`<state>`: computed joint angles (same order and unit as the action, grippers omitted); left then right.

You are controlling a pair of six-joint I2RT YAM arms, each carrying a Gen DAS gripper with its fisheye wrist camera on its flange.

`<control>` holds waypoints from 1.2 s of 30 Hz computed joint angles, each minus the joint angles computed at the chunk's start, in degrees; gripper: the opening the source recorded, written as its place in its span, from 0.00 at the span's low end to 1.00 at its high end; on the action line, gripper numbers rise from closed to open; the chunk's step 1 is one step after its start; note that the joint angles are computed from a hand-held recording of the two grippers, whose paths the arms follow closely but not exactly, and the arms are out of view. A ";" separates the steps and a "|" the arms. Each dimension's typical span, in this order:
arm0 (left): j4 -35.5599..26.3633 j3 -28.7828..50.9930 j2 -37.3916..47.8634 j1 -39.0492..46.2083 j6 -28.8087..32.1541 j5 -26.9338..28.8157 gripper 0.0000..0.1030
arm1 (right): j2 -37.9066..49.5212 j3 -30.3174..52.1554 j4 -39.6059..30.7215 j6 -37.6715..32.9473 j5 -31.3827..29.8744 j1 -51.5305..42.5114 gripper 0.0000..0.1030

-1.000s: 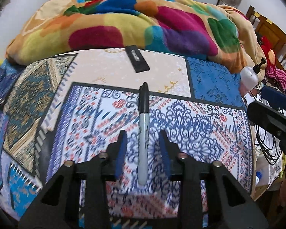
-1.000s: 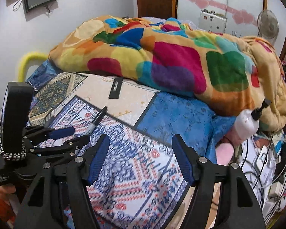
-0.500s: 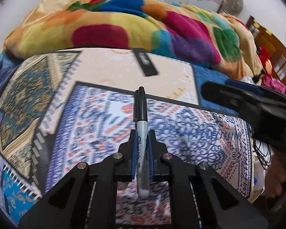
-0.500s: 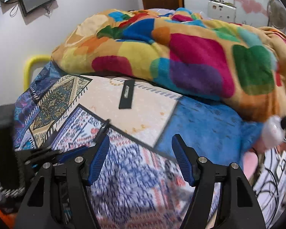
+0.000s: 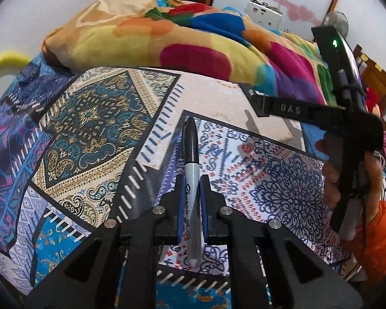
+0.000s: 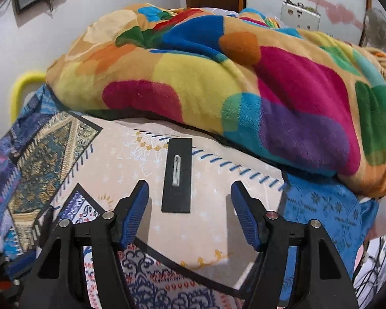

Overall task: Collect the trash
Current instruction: 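Grasp the black marker with the left tool while the right tool grasps the black flat case, then carry the black marker and black case with both tools over the white bin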

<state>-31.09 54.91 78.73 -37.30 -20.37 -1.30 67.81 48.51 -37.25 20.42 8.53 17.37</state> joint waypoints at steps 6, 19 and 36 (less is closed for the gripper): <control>0.89 -2.13 -2.66 0.75 0.20 1.42 0.10 | 1.83 -0.18 0.55 0.09 3.88 3.86 0.33; -7.48 -0.63 -10.54 -0.24 -2.99 -1.07 0.10 | 0.38 4.27 -8.91 3.09 8.11 11.14 0.22; -35.17 9.51 -32.63 0.76 -7.45 -9.82 0.09 | 0.44 30.14 -37.71 28.66 24.45 51.36 0.22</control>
<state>-66.27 64.42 46.10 -36.54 -27.82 -11.12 68.24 78.65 -74.96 49.08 32.97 68.73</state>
